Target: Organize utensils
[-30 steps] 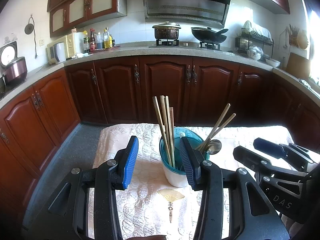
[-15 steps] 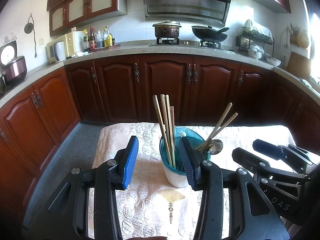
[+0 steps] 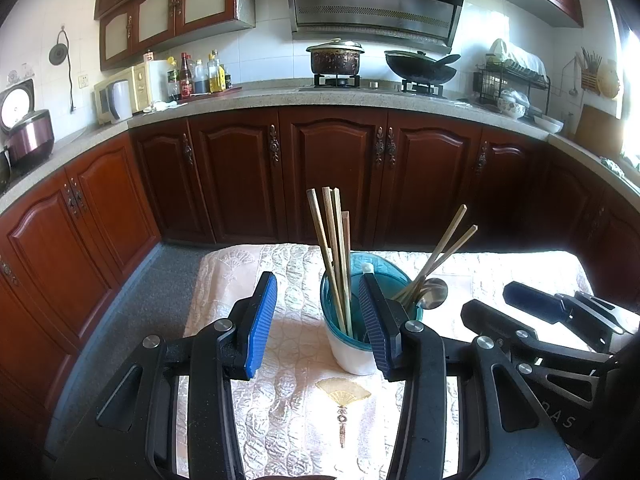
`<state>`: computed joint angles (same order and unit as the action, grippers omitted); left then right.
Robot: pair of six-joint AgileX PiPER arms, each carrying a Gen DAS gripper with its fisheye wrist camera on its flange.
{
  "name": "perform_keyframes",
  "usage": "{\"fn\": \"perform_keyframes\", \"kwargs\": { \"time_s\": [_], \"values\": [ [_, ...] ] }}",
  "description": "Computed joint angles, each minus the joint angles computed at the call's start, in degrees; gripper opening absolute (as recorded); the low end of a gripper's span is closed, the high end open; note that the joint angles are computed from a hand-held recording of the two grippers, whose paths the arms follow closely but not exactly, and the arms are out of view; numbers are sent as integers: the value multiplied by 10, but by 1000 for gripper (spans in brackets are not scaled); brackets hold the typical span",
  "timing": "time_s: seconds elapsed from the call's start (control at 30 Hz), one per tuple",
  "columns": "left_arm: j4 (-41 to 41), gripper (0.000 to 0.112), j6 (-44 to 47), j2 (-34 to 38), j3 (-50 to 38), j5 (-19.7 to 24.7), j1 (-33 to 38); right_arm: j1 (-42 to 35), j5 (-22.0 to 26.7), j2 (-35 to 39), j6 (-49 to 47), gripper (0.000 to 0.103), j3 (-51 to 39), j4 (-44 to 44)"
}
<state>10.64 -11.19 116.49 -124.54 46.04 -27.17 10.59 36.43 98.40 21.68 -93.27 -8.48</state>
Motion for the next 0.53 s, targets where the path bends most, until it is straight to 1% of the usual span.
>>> {"fn": "perform_keyframes", "kwargs": {
  "time_s": [0.23, 0.43, 0.53],
  "values": [
    [-1, 42, -1, 0, 1, 0, 0, 0, 2, 1, -1, 49, 0, 2],
    [-14, 42, 2, -3, 18, -18, 4, -5, 1, -1, -2, 49, 7, 3],
    [-27, 42, 9, 5, 6, -8, 8, -10, 0, -1, -4, 50, 9, 5]
  ]
}}
